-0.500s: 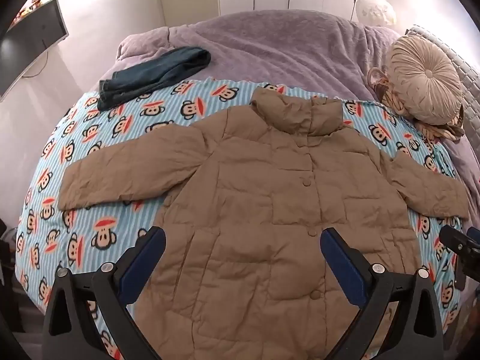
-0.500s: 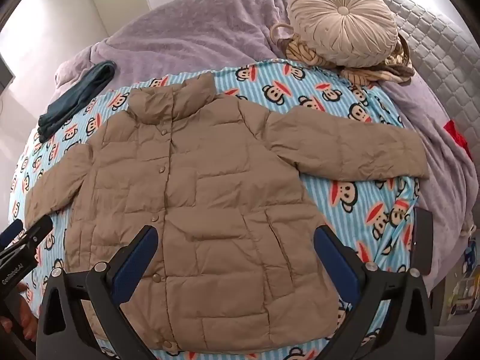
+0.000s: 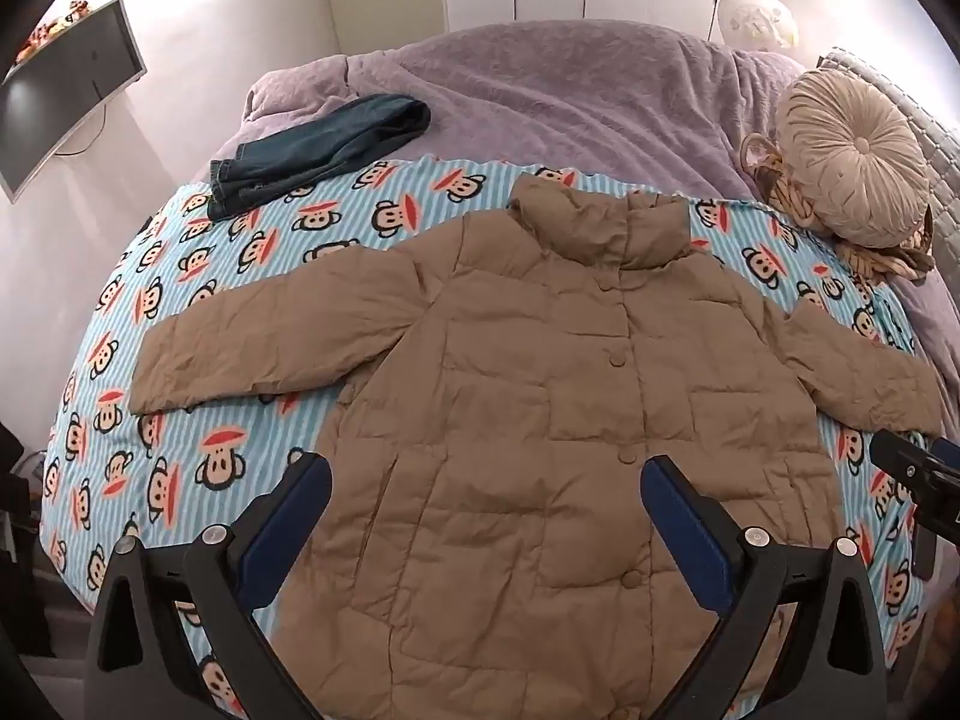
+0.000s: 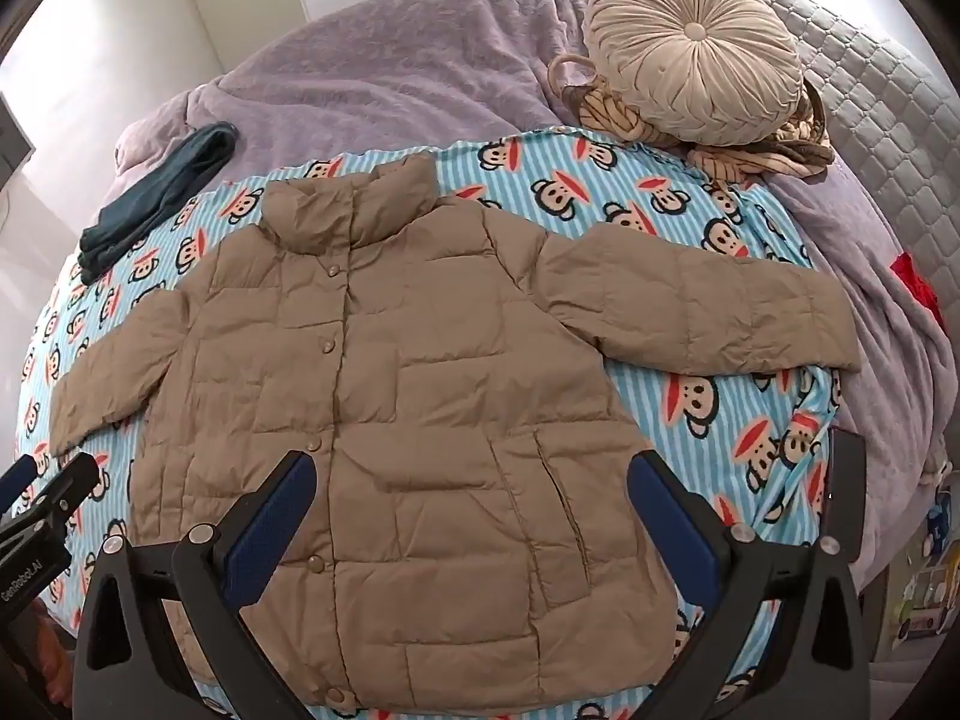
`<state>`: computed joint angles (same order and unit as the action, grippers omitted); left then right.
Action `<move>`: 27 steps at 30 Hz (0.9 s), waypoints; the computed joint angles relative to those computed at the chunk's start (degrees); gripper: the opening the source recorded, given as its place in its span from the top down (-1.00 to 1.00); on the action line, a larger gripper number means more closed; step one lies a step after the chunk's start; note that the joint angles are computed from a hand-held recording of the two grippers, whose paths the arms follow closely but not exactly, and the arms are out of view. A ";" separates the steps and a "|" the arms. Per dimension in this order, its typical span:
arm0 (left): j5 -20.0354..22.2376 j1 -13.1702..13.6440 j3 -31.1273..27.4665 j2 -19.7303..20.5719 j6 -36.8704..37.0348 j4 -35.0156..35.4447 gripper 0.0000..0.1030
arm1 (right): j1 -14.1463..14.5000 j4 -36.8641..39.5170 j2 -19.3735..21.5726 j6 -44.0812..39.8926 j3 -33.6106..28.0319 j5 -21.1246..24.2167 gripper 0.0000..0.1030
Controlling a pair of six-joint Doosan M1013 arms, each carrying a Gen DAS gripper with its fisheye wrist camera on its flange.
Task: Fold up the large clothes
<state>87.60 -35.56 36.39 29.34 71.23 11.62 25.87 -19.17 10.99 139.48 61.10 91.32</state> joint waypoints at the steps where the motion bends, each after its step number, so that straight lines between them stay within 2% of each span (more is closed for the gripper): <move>1: 0.14 0.02 -0.21 0.11 0.07 0.06 -1.00 | 0.02 -0.16 0.00 0.03 0.11 -0.05 -1.00; 27: 0.70 0.31 0.74 -0.05 -0.32 0.59 -1.00 | -0.33 -0.49 0.10 0.59 0.76 0.08 -1.00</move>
<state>88.30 -35.26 37.13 29.29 70.92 12.22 25.54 -19.65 11.08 140.07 61.86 91.40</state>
